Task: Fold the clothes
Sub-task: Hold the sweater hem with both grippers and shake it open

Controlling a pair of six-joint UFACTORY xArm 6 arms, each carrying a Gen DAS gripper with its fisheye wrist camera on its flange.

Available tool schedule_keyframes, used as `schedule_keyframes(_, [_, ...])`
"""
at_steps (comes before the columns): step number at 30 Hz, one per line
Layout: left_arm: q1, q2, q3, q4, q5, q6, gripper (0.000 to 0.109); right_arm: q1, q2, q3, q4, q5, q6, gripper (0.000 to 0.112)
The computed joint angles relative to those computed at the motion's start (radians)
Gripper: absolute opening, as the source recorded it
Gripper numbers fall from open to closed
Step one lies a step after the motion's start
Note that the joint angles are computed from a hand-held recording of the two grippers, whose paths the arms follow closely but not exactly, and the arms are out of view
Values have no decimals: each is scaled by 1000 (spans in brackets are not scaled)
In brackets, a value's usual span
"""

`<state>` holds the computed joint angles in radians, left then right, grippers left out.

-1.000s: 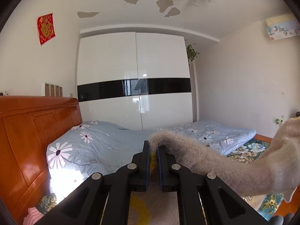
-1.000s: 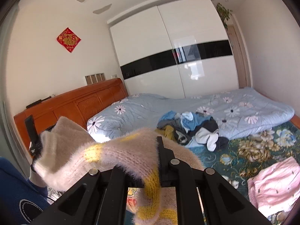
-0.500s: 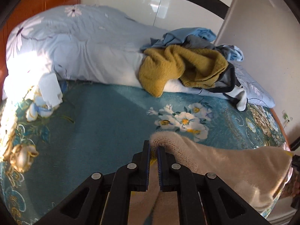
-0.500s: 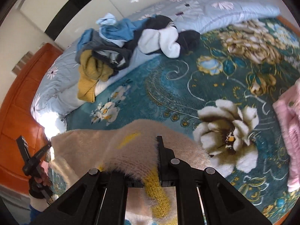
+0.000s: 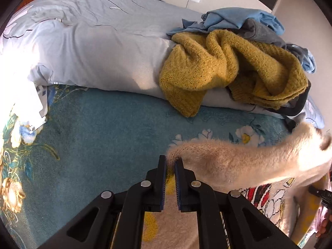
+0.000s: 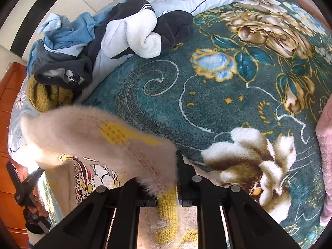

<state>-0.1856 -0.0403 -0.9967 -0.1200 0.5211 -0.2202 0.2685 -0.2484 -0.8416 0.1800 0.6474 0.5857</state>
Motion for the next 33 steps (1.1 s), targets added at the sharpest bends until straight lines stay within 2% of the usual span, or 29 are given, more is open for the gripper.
schedule_keyframes(4, [3,-34,20,-11,-7,-1,15,-5,-38,29,-36,-48,-11,49])
schedule_keyframes(5, [2,-57,37,29,-14,-32,21,-7,-52,36,-68,-53,-1,51])
schedule_keyframes(7, [0,-109,74,103,-27,-89,25,-5,-77,43,-87,-48,-17,51])
schedule_keyframes(10, [-12,-225,157,74,-46,-54,33,32,-146,90,-141,-63,-24,51])
schedule_keyframes(12, [-34,-311,218,-10,-22,14,53,83,-212,147,-128,-91,-37,51])
schedule_keyframes(14, [-63,-391,281,-123,14,117,54,149,-279,209,-92,-133,-48,51])
schedule_keyframes(17, [-114,-479,367,-96,95,116,54,268,-345,309,70,-222,-121,51])
schedule_keyframes(20, [-145,-533,438,-133,183,122,54,346,-344,369,149,-208,-127,51])
schedule_keyframes(22, [-151,-570,484,-138,220,104,54,356,-370,418,97,-197,-41,51])
schedule_keyframes(24, [-154,-607,522,-62,246,20,54,359,-415,465,21,-188,63,51])
schedule_keyframes(26, [-143,-643,556,-51,272,-11,54,354,-482,510,-73,-176,175,51])
schedule_keyframes(28, [-128,-663,578,-78,286,-14,54,347,-525,545,-59,-186,193,51])
schedule_keyframes(33, [-119,-672,587,-124,288,-16,58,391,-521,557,-28,-213,214,51])
